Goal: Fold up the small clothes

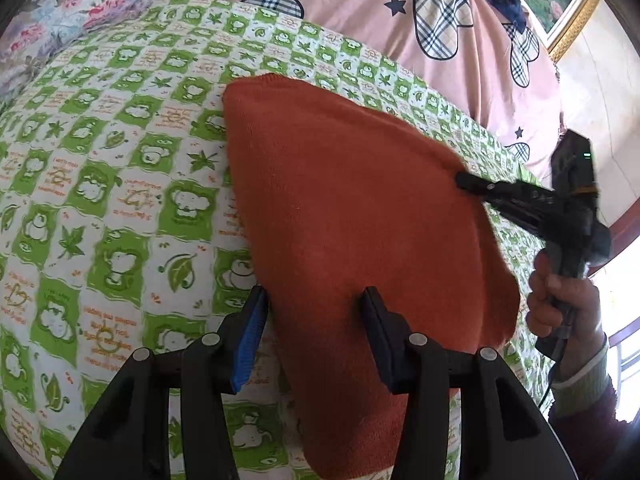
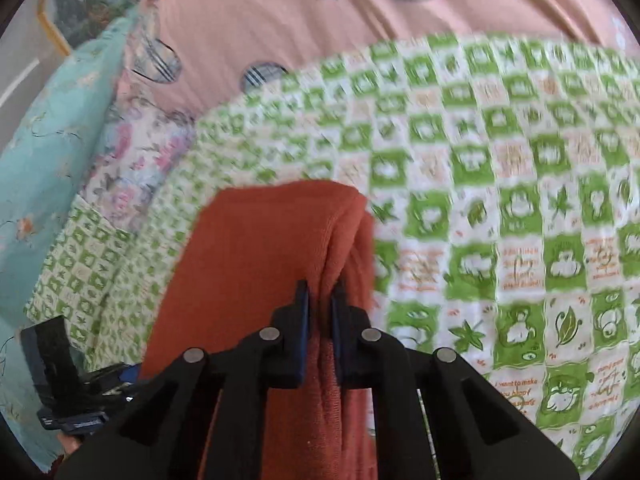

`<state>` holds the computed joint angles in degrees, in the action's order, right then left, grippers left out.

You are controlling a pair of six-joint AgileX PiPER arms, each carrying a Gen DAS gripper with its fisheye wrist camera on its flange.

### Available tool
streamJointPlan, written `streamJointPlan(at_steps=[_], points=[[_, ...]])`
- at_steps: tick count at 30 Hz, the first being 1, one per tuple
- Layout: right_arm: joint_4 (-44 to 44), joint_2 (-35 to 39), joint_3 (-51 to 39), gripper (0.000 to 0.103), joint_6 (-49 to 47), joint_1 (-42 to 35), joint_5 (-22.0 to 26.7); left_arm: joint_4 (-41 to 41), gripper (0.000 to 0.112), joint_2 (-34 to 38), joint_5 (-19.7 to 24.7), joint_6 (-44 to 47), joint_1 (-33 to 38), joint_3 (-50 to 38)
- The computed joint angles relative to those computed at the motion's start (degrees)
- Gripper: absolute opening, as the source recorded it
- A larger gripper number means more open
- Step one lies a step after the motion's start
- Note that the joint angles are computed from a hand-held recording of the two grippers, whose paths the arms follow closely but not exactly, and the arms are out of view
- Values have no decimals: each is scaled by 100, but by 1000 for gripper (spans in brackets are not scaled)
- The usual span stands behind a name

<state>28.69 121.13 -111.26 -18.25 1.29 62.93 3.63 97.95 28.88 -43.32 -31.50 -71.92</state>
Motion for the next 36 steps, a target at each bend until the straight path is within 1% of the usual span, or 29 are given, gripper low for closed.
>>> streamJointPlan(at_steps=[1, 3, 4, 6, 7, 8, 9, 10, 12, 14, 15, 17, 20, 21, 22, 23, 24, 25, 26, 27, 28, 29, 30, 31, 32, 33, 34, 36], points=[[31, 95, -57, 12, 11, -19, 112, 139, 48, 19, 83, -115, -38, -40], [199, -120, 359, 14, -37, -73, -94, 365, 48, -47, 207, -329, -105, -27], [381, -318, 608, 16, -106, -138, -158, 366, 48, -149, 187, -334, -117, 64], [783, -826, 1286, 24, -378, -286, -374, 686, 48, -509, 169, -648, -249, 387], [915, -1010, 1516, 31, -521, -367, -428, 893, 49, -685, 227, -841, -340, 522], [1115, -1357, 1975, 35, -748, -483, -572, 1155, 49, -895, 281, -1096, -465, 687], [1271, -1696, 2432, 42, -911, -577, -752, 1434, 50, -1124, 328, -1395, -624, 877], [1416, -2004, 2852, 46, -1077, -682, -896, 1622, 51, -1290, 372, -1634, -767, 1018], [1761, -2539, 3639, 48, -1481, -925, -1008, 2062, 55, -1610, 416, -2252, -1170, 1357], [1926, -2870, 4204, 48, -1687, -1133, -954, 2631, 58, -1769, 405, -3053, -1648, 1644], [1992, -2974, 4431, 48, -1818, -1200, -904, 2833, 59, -1762, 415, -3314, -1822, 1698], [2020, -3061, 4726, 48, -1996, -1201, -912, 3176, 59, -1621, 521, -3704, -2136, 1708], [2151, -3064, 4974, 48, -2117, -1140, -1017, 3752, 59, -1162, 901, -4224, -2430, 1461], [2154, -3069, 5019, 48, -2116, -1085, -1105, 3955, 59, -1032, 973, -4436, -2453, 1414], [2116, -3086, 5052, 39, -2078, -1006, -1222, 4191, 59, -837, 1150, -4699, -2484, 1318], [2074, -3062, 5030, 27, -2020, -947, -1259, 4327, 59, -644, 1342, -4817, -2500, 1202], [2075, -3011, 4958, 12, -1986, -938, -1232, 4368, 58, -471, 1513, -4800, -2485, 1082], [2106, -3034, 4940, 11, -1969, -952, -1230, 4388, 58, -302, 1727, -4734, -2498, 939], [2129, -3111, 4896, 10, -1963, -989, -1202, 4464, 57, -173, 2034, -4766, -2561, 804], [2151, -3203, 4874, 10, -2008, -1018, -1181, 4518, 48, -199, 2180, -4896, -2571, 796], [2116, -3320, 4845, 8, -2064, -1032, -1195, 4645, 36, -369, 2165, -5162, -2609, 914], [2020, -3382, 4811, 5, -2079, -1025, -1228, 4915, 30, -653, 2089, -5549, -2716, 1112], [1794, -3410, 4743, 5, -2029, -975, -1282, 5066, 25, -724, 2242, -5706, -2826, 1134], [1692, -3373, 4717, 5, -1999, -954, -1330, 5096, 23, -698, 2469, -5686, -2931, 1060], [1579, -3305, 4707, 5, -1938, -933, -1379, 4972, 20, -649, 2468, -5541, -2926, 1012], [1361, -3222, 4717, 5, -1824, -875, -1484, 4798, 11, -604, 2320, -5384, -2855, 1003], [1027, -3179, 4785, 5, -1643, -749, -1697, 4602, 8, -561, 2145, -5285, -2774, 1038], [684, -3144, 4955, 5, -1498, -605, -1930, 4365, 7, -547, 1989, -5285, -2717, 1124]])
